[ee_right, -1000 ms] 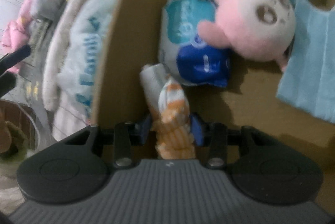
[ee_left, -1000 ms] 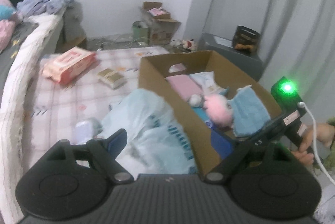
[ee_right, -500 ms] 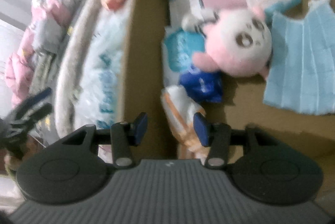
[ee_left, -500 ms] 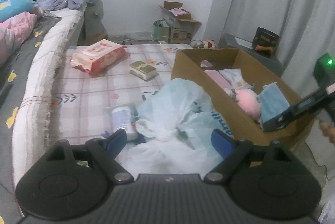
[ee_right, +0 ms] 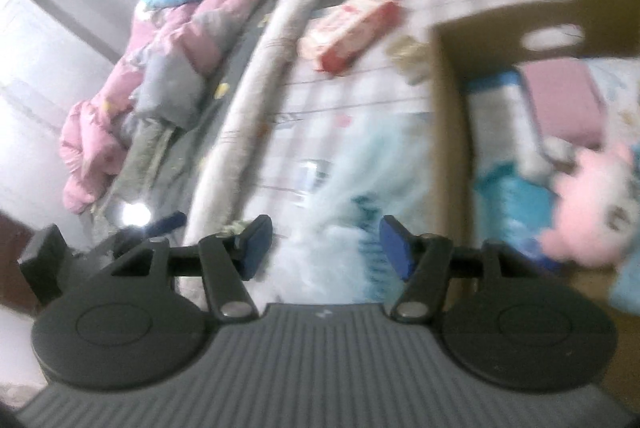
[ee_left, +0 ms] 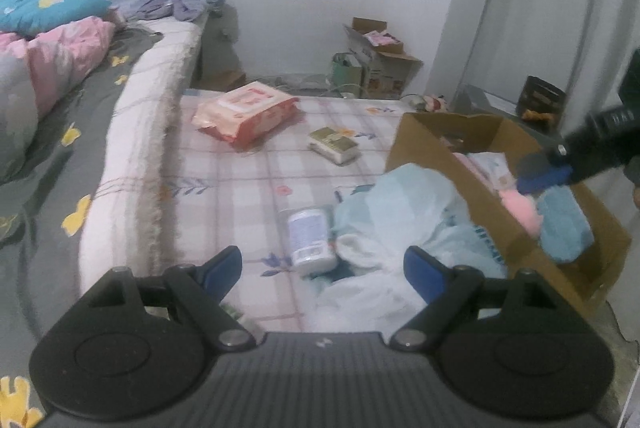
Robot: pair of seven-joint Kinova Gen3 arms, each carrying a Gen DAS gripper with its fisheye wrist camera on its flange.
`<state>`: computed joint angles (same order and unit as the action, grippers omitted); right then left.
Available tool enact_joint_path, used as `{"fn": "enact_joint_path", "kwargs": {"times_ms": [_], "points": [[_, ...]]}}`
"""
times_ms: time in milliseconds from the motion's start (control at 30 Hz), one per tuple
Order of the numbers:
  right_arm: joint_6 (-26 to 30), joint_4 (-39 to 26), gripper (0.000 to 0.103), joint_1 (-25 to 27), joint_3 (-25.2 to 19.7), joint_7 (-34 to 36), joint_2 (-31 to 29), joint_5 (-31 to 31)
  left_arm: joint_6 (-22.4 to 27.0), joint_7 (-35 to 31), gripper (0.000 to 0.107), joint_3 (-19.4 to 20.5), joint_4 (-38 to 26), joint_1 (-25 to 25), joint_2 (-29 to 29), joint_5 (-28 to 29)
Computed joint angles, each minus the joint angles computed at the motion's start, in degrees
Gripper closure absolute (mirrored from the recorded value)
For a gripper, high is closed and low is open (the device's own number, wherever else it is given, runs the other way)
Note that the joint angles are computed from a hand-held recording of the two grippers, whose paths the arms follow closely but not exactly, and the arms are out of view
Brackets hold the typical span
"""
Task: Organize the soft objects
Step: 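Withdraw the right tool to the white yogurt cup on the bed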
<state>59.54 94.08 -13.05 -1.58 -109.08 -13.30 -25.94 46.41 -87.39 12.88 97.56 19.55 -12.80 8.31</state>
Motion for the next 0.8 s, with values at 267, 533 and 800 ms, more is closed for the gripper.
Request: {"fn": "enact_joint_path", "kwargs": {"times_ms": [267,533,800], "points": [[-3.1,-4.22,0.038,-2.05,-2.42,0.45,9.2,-5.02,3.25,-0.49,0.018,-3.06,4.07,-2.37,-4.34,-0.28],[-7.66,-5.34,0.037,-3.56,-5.16,-2.8,14.36,-4.41,3.26,-4.32,0.022,-6.32,7.01,-2.63,-3.91,5.03],[-0.27,-18.91,0.034,-5.93,-5.41,-10.94,24.77,9.03,-1.95,-11.62,0.024,-7.9,3.74,-0.64,4.6,16.7]]}}
